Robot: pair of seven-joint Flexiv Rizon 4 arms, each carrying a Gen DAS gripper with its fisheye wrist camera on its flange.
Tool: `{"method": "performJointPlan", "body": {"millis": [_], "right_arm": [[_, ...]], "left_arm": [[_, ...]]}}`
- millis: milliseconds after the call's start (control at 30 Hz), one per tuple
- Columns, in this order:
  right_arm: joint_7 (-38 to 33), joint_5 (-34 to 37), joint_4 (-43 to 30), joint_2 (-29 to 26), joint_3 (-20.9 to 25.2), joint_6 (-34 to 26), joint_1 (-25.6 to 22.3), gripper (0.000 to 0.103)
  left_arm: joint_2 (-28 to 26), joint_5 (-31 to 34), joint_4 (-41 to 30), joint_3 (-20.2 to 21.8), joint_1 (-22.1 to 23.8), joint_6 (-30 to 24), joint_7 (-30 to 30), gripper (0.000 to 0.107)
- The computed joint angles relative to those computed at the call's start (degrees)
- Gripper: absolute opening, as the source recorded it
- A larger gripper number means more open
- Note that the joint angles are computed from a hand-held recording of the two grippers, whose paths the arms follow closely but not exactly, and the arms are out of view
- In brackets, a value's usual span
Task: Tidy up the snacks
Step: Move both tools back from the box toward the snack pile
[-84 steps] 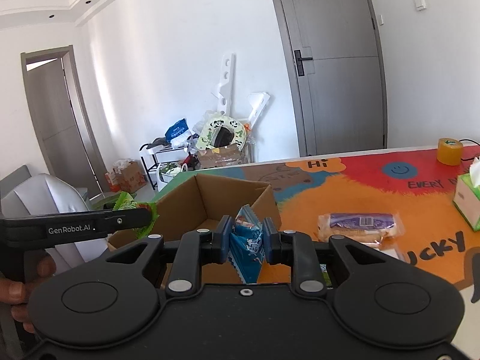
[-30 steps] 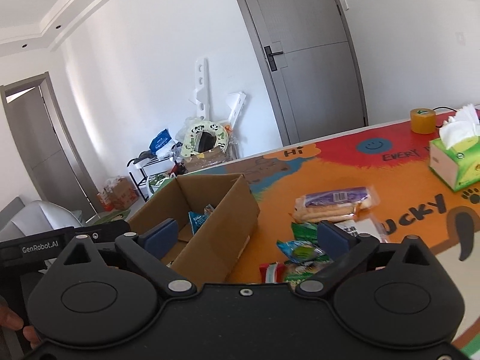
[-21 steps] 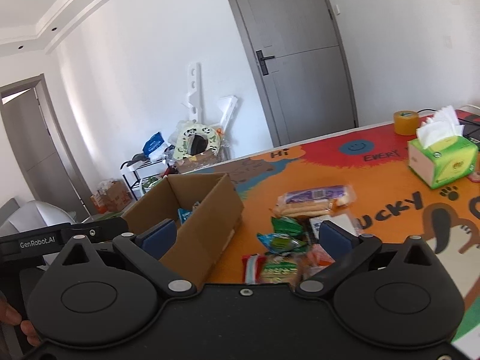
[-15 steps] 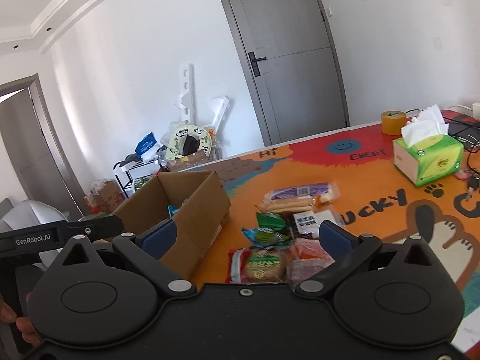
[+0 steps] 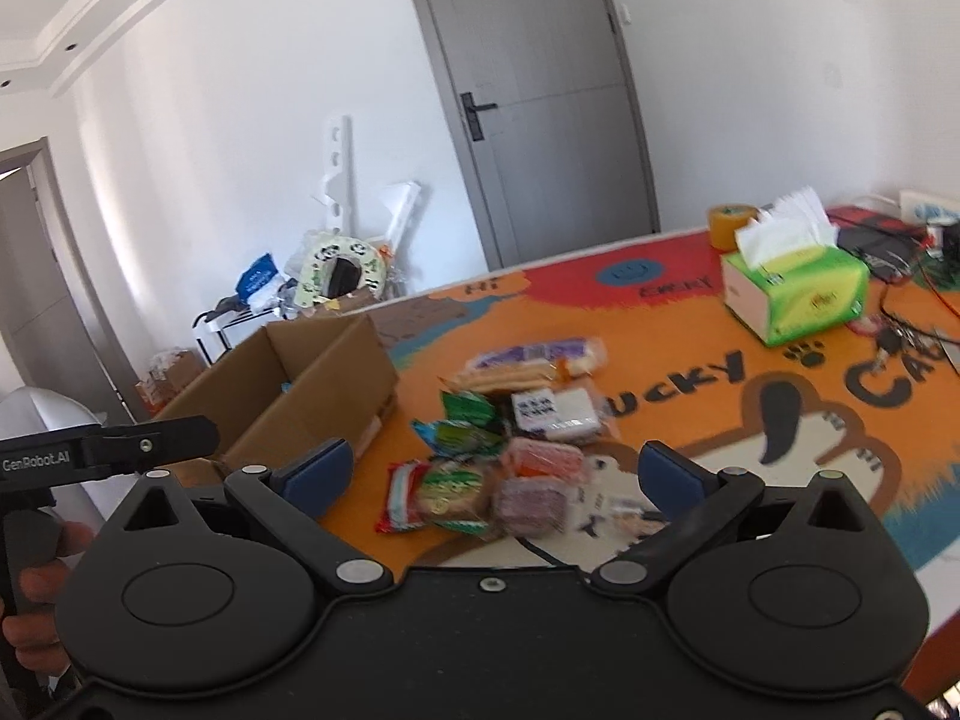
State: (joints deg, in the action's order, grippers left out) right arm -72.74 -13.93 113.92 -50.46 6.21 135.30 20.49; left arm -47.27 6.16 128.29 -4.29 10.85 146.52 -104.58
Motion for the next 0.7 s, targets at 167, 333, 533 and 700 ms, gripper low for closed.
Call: {"method": "performJointPlan", "body": {"millis": [167,333,533,700], "right_arm": [[-1.38,0.69,0.46,-0.31,-0.9,0.16,0.44,0.103],[-1.69,0.18,0.21,-0.98,-0.69,-0.46,-0.35,0.103],[-1.96,-0.08,-0.33,-2.12,-0.9,-1.11,-1.41,0.103],[-1.17,-1.52,-1.07,-3.4,-0.52,-1.99,-3.13,0.102]], "left_arm": [[-0.81,-0.12,-0.93,-0.03,-1.14,-0.89,1.31,0.094],[-1.88,0.7,-2.62,-0.77,-1.64,-2.32,2.53,0.094],[-3.57,0.7,-4.79,-1.68,-2.08,-4.24,3.39,0.094],[-4.5,0.19,-6.74,-2.51,-2.43,-7.23,4.08,0.092]]}}
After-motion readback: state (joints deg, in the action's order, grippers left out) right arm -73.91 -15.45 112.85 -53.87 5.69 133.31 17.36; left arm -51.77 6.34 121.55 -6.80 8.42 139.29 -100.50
